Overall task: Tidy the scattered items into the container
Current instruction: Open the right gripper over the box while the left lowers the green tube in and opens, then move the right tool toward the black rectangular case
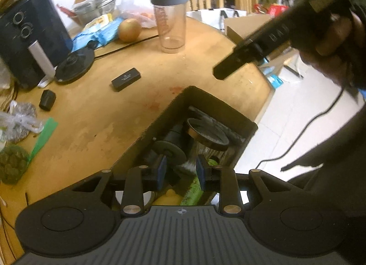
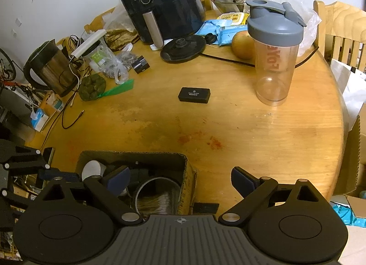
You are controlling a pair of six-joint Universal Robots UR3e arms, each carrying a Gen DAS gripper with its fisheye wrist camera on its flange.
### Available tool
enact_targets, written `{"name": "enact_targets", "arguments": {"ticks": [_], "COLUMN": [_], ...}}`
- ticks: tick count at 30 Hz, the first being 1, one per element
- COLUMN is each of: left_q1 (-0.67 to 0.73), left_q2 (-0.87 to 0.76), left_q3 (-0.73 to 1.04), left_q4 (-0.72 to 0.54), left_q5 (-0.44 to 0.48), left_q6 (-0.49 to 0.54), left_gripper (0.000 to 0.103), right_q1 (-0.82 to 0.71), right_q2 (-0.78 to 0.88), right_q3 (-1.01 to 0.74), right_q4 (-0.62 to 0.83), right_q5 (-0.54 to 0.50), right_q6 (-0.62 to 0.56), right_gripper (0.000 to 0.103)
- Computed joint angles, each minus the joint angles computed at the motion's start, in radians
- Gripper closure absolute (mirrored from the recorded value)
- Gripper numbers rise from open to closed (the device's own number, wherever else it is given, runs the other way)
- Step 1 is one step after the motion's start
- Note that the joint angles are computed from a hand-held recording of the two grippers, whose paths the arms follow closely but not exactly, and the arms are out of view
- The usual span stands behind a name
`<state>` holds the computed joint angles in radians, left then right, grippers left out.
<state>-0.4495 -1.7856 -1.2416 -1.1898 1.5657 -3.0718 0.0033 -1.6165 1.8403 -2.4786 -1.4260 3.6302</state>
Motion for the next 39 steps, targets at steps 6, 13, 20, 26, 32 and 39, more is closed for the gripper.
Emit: {"name": "enact_targets", "arguments": {"ticks": [6,13,20,26,32,39], "left_q1": [-0.008,-0.031,-0.040,-0.048,-0.053,-0.037], "left_q2": [0.004,-0.007,0.003,-0.001,-0.011,-0.034], "left_q3": [0.005,0.030,0.002,-0.017,-0.032,-0.011], "left_q4": [0.026,0.033,0.062,0.072,0.097,0.083], "left_q5": [0.047,0.165,0.202,0.205,0.292,0.384], "left_q6": [-0.149,-0.366,-0.538,-0.605,-0.676,-0.670], "left_gripper": [0.052,0.052,0.050,0.050,0.029,0.025], "right_q1": [-0.003,0.004,0.024,0.027,0.036,0.089], "right_q2": [-0.006,0.006,0.050,0.086,0.162,0.284], "right_q3": [0.000,-0.031,-0.106,-0.138,-0.227,-0.369], "right_q4": [0.009,0.009,0.061,0.064,0.109,0.163], "right_q5": [0.001,-0.030,-0.064,-0.081,-0.132,-0.264], "right_q6": [-0.010,-0.073,-0.167,-0.218,-0.208,-0.198], "right_gripper": [0.006,0.000,0.000,0.000,0.000,0.000]}}
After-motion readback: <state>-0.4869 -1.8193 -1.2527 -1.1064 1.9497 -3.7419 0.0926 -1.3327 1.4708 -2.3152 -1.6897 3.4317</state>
